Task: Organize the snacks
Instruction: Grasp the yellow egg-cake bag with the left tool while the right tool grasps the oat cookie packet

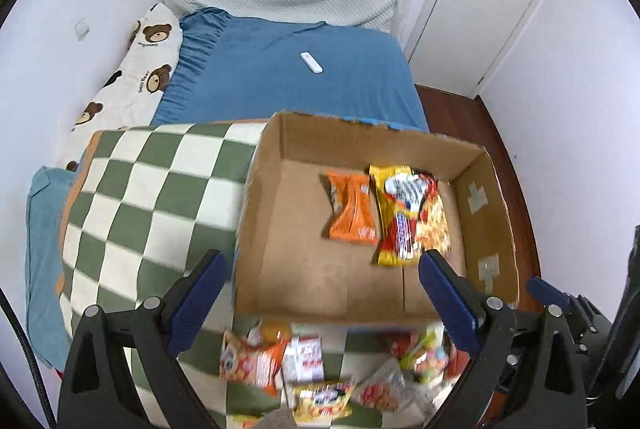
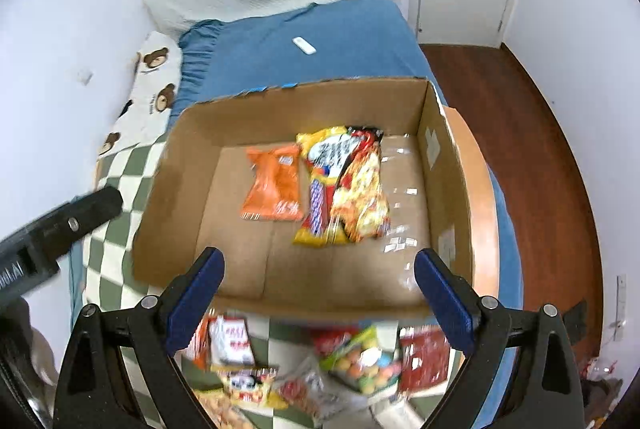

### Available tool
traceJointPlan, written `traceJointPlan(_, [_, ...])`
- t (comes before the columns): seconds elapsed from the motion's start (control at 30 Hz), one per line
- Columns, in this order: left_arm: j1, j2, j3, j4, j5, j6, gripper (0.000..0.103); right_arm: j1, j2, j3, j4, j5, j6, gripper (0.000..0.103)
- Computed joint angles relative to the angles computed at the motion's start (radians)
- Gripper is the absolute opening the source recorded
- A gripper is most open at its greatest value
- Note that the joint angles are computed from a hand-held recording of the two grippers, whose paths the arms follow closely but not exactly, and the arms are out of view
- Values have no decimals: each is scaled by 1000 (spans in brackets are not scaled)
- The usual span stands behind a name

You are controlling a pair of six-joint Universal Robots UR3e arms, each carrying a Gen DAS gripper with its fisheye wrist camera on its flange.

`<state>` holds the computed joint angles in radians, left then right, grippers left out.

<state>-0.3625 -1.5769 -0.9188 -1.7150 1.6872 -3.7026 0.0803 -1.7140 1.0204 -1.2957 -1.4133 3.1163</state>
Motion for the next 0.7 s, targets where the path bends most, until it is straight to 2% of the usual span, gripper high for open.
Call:
traceJointPlan(0.07, [-45,115,-151,14,33,-61,98,15,-107,136,-28,4,-12,98])
traceJointPlan(0.17, [-92,305,-445,40,17,-155,98,93,-237,395,-106,-43,-4,98])
traceJointPlan(0.23, [-78,428,-654,32,-93,-177,98,120,-309,515,-94,-59,-16,97])
traceJointPlan(0.33, [-26,586,-968,30,-286,-200,96,141,-364,675,-105,-61,-35,90])
traceJointPlan(0.43, [33,696,-1219,100,-420,-209,96,201,-350,806,-211,-115,-40,88])
traceJointPlan(0.57, [92,727,-1407,244,-480,-245,94,286,-292,879,-311,-170,-63,88])
traceJointPlan(0.6, [106,729,-1441,290,-480,-254,83,312,-269,901,-347,-183,-68,85])
traceJointPlan(0.63, [91,696,-1440,321,-453,-271,67,330,-243,910,-371,-189,-74,77])
traceJointPlan(0.67, [77,663,-1430,340,-426,-273,62,354,-202,927,-409,-202,-83,69])
traceJointPlan(0.7, [58,628,-1410,353,-395,-263,54,360,-188,939,-419,-201,-85,66])
